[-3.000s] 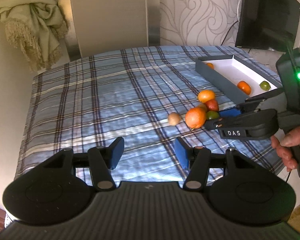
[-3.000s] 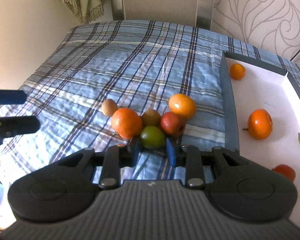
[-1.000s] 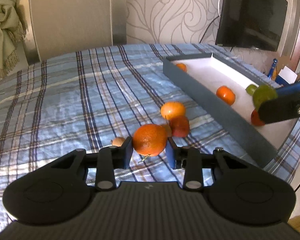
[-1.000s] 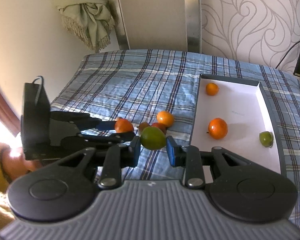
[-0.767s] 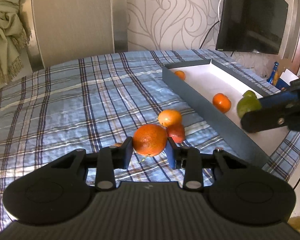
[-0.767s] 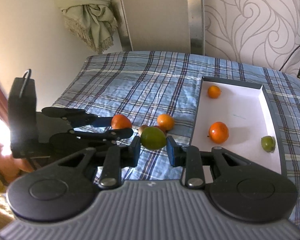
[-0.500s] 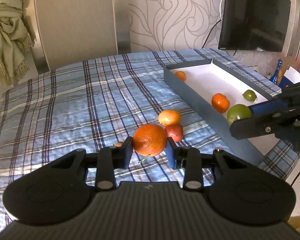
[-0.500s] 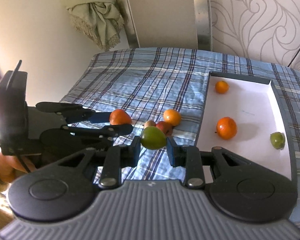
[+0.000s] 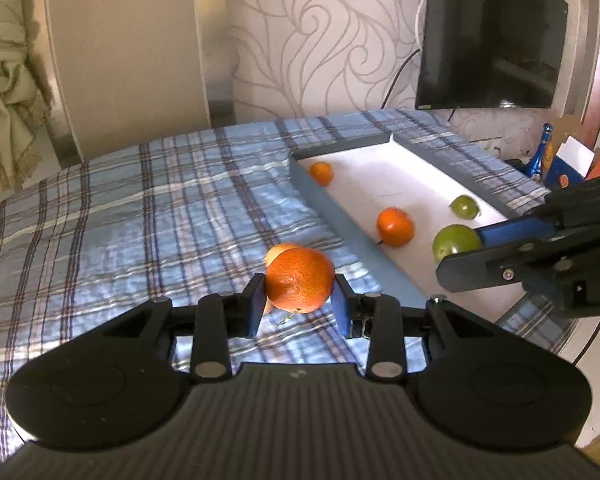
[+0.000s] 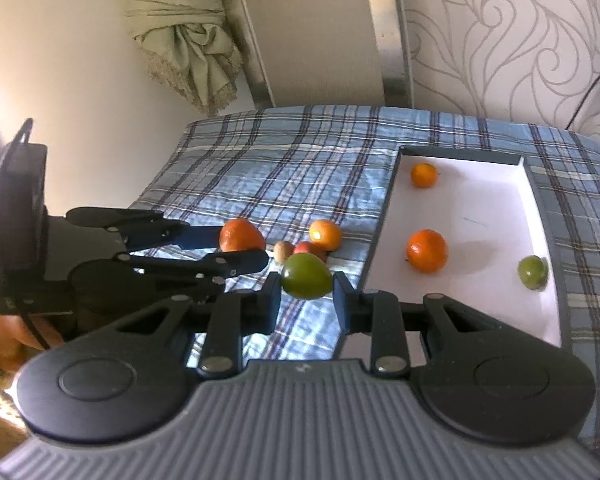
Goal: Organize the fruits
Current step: 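Carry orange with left gripper while right gripper carries green fruit over tray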
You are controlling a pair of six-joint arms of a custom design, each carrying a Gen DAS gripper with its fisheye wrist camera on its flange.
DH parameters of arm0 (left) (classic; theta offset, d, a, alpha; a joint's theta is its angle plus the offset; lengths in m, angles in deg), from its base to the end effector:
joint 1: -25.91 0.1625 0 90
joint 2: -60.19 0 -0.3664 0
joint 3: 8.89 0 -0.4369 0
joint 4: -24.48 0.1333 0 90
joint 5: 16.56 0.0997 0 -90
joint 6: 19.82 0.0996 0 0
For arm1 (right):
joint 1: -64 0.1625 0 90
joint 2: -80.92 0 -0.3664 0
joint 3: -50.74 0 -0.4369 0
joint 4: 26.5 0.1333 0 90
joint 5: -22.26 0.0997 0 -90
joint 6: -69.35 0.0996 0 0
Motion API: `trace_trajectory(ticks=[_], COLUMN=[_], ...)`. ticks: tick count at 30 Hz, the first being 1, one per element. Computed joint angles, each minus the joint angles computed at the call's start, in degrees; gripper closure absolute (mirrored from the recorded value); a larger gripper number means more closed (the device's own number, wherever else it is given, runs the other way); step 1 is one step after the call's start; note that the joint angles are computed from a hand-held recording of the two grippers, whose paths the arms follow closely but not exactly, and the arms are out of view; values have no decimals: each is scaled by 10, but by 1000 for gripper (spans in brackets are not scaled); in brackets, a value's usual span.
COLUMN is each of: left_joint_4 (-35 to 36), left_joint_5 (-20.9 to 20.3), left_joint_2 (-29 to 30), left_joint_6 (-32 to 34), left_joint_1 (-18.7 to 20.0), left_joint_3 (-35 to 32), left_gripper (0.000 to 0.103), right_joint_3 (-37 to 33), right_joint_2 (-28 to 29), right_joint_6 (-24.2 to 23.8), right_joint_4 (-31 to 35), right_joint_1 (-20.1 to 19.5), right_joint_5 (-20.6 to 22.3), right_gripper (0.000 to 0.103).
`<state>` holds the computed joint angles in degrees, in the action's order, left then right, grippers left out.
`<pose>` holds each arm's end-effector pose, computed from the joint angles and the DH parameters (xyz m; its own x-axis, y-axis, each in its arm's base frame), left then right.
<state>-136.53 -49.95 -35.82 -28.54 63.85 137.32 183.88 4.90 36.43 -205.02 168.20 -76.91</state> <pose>-0.1461 -0.3883 0.1754 -0.6775 0.1616 -0.7176 0.6419 0.6062 -0.4695 0.2272 -0.4191 0.1192 -0.7067 -0.5854 0.3973 -0.7070 0.6067 -0.3634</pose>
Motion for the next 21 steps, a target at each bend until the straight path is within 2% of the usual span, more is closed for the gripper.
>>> trace_trajectory(ticks=[8, 21], left_joint_4=[-64, -149], left_joint_5=[-24, -89], left_joint_2=[60, 164], left_joint_6=[27, 84], left_joint_1=[-5, 14], left_joint_3=[-21, -69], left_gripper=[63, 63], right_joint_3=[20, 45], right_joint_2=[-36, -82], right_joint_6=[-4, 1], right_joint_4=[-6, -18], right_joint_1=[-11, -26], right_joint_5=[-14, -51], right_gripper=[72, 72])
